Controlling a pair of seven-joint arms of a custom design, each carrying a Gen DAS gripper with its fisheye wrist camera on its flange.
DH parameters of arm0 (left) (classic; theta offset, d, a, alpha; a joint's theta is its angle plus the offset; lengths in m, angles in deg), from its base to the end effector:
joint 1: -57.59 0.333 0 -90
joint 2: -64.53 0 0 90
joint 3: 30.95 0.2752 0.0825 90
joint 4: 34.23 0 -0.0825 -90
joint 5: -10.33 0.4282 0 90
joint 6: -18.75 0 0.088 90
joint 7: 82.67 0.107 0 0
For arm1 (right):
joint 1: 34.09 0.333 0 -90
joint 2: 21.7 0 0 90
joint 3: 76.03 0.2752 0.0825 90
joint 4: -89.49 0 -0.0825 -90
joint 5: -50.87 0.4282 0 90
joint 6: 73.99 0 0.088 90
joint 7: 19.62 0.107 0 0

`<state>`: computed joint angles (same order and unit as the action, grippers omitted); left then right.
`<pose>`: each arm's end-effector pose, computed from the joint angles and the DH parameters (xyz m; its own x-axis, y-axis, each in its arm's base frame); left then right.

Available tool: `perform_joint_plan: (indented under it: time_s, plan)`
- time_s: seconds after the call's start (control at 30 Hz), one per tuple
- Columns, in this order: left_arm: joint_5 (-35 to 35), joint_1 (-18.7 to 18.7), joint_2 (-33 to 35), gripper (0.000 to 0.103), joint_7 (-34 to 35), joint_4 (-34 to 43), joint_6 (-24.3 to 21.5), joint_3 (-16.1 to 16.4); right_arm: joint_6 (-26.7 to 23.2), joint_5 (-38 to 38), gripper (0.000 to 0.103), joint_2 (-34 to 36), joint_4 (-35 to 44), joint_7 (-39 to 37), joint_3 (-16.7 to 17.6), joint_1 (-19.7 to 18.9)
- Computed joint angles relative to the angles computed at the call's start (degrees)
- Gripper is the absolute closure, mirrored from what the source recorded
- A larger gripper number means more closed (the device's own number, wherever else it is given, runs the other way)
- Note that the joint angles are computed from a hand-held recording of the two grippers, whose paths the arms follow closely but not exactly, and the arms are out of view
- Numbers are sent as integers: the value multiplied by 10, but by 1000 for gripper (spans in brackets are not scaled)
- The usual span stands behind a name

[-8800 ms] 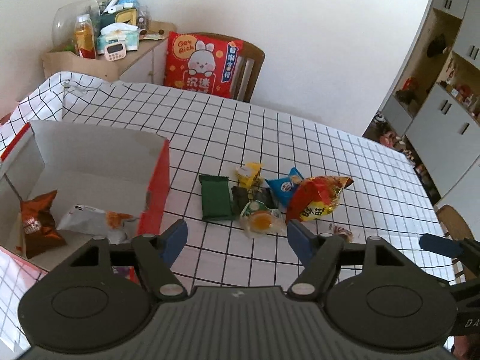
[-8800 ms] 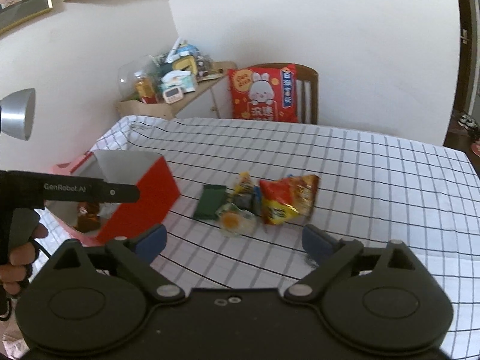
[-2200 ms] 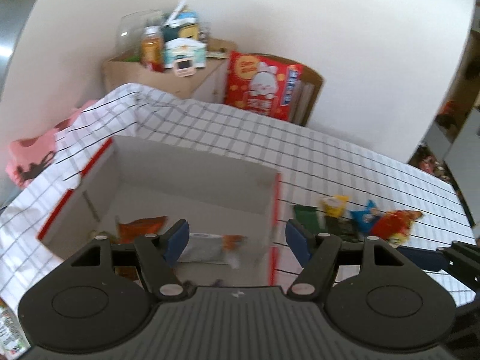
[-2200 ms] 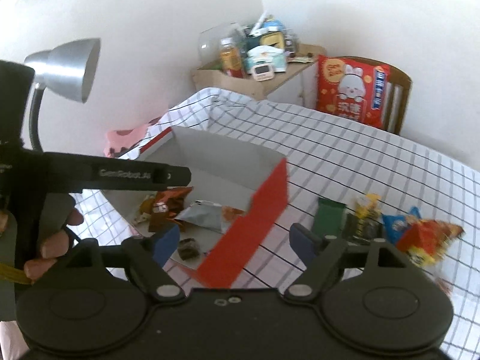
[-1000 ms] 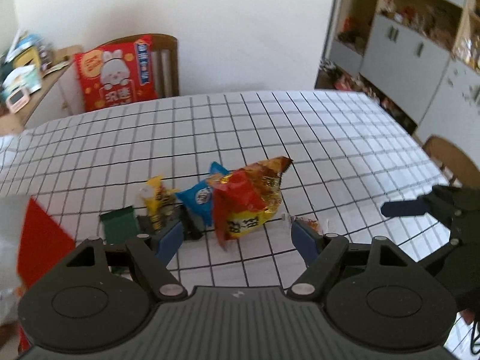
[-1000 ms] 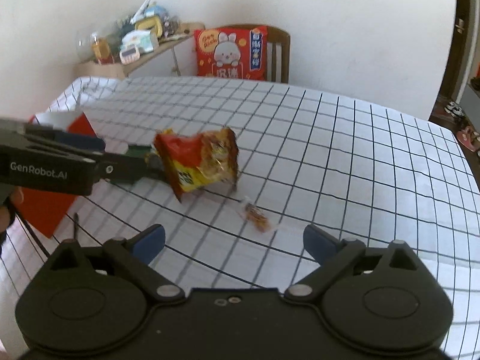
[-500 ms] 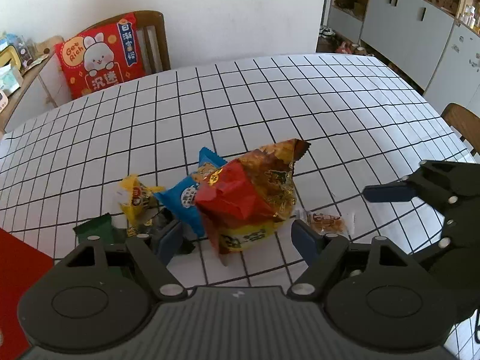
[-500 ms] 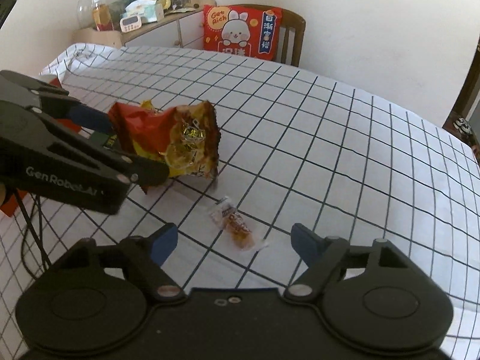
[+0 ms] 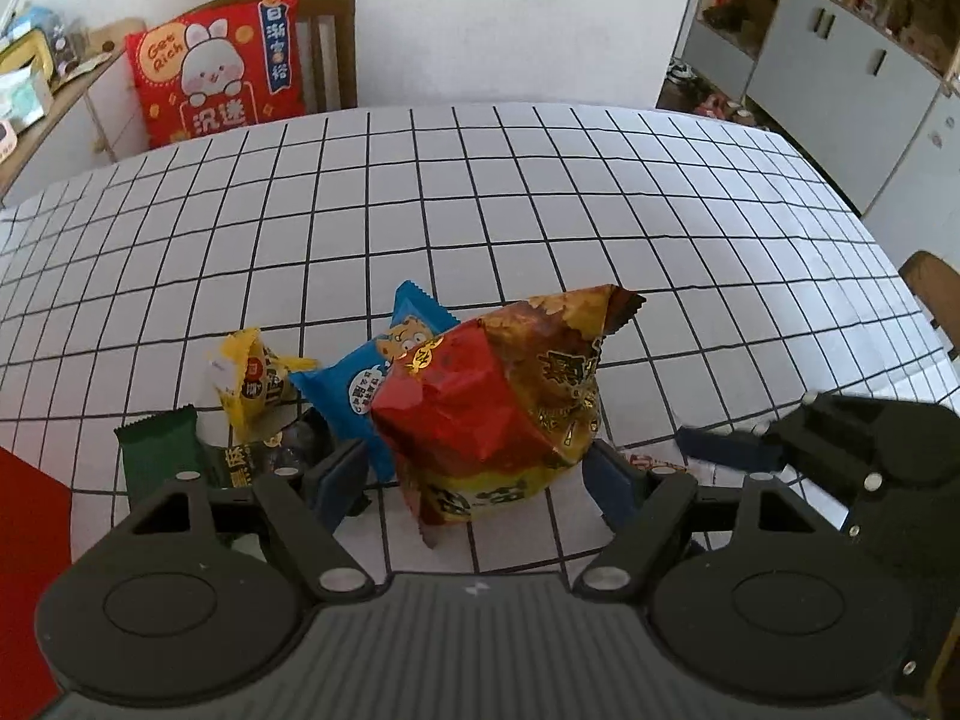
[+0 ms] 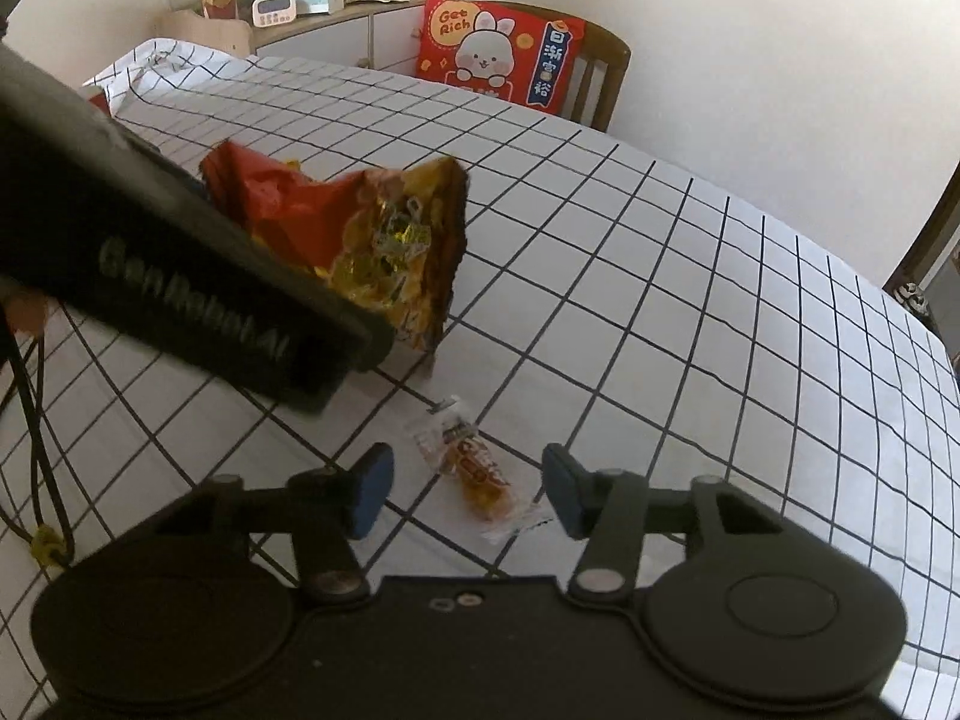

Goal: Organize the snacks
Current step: 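Grasp the red-and-yellow chip bag with the left tool while the right tool grasps the small clear candy stick, then carry the chip bag into the box with the left tool while the right tool carries the candy stick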

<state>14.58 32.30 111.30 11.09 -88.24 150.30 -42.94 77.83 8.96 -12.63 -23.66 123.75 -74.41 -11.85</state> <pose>0.6939 -0.4419 0.4232 -0.6085 -0.7923 0.0445 -0.6891 0.4998 -0.5247 0.5935 0.2818 0.3779 0.0150 -0.9959 0.0898 -0.7708 -0.0687 -0.6333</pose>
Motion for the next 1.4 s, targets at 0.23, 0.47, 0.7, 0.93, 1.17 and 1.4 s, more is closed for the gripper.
perform_joint_plan:
  time_s: [0.23,0.47,0.7,0.93,1.17,1.4]
  plan:
    - [-14,6,-5,43,-6,-4,0,-4,-5,-12,88,-1,-2,13,-1,4]
    - [-20,17,-44,46,-27,-60,16,-6,-1,-43,90,-20,-19,69,2,5]
    - [-34,45,-131,46,-37,-173,47,-14,15,-24,90,-64,-55,106,19,-8]
    - [-47,72,-222,46,-43,-276,77,-18,24,-11,90,-104,-71,100,45,-15]
    - [-60,97,-301,46,-57,-356,94,-14,14,5,90,-111,-46,79,65,-10]
    - [-63,120,-364,46,-57,-419,115,-6,4,9,90,-92,2,59,70,6]
